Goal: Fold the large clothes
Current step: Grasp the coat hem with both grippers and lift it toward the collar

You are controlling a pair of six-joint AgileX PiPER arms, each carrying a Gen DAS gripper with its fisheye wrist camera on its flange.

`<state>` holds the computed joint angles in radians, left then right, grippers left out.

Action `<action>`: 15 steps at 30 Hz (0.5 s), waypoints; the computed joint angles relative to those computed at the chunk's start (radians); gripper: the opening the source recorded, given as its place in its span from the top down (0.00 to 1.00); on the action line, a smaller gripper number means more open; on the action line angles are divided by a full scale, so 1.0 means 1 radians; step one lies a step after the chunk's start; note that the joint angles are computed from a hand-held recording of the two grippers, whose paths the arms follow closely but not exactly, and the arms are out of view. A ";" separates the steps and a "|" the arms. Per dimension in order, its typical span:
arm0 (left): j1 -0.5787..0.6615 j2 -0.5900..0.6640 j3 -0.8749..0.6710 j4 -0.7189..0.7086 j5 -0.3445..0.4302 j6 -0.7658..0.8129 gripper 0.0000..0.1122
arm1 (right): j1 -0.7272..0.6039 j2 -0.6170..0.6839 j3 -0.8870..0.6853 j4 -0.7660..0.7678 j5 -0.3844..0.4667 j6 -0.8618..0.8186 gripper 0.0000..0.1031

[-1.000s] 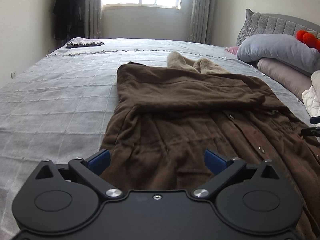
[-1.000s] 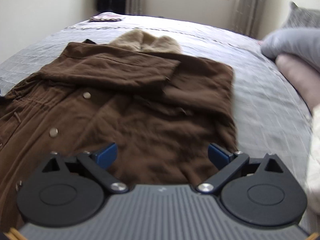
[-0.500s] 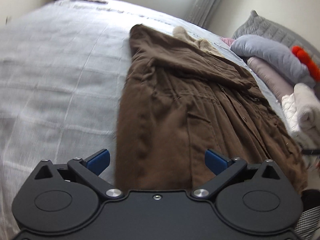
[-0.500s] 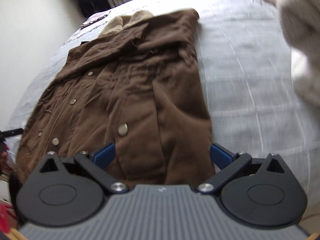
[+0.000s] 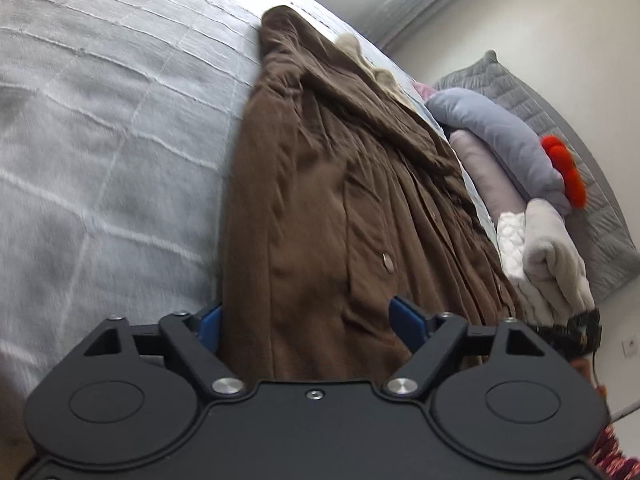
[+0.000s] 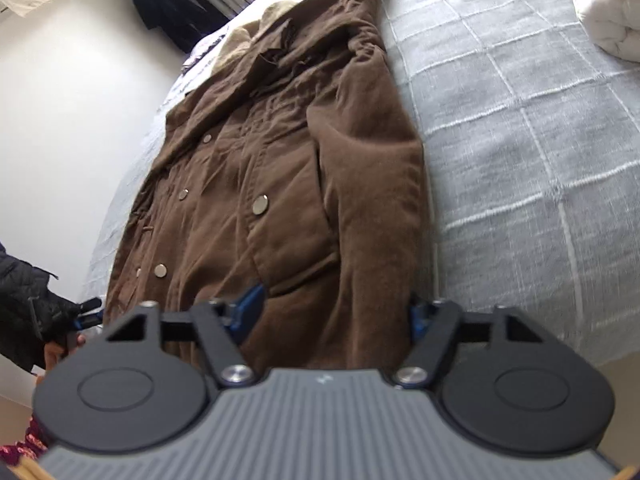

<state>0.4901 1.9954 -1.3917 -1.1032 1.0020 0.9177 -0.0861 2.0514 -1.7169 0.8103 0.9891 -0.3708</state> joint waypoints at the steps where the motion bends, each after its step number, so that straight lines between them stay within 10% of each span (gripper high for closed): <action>1: 0.002 -0.014 0.020 -0.002 0.009 0.009 0.33 | 0.008 -0.001 -0.008 -0.014 0.017 0.009 0.45; 9: 0.007 -0.116 0.125 0.095 0.026 -0.006 0.66 | 0.050 -0.089 0.071 -0.093 -0.036 0.016 0.83; 15: 0.032 -0.213 0.253 -0.021 -0.016 0.078 0.84 | 0.071 -0.198 0.185 -0.034 -0.182 -0.001 0.93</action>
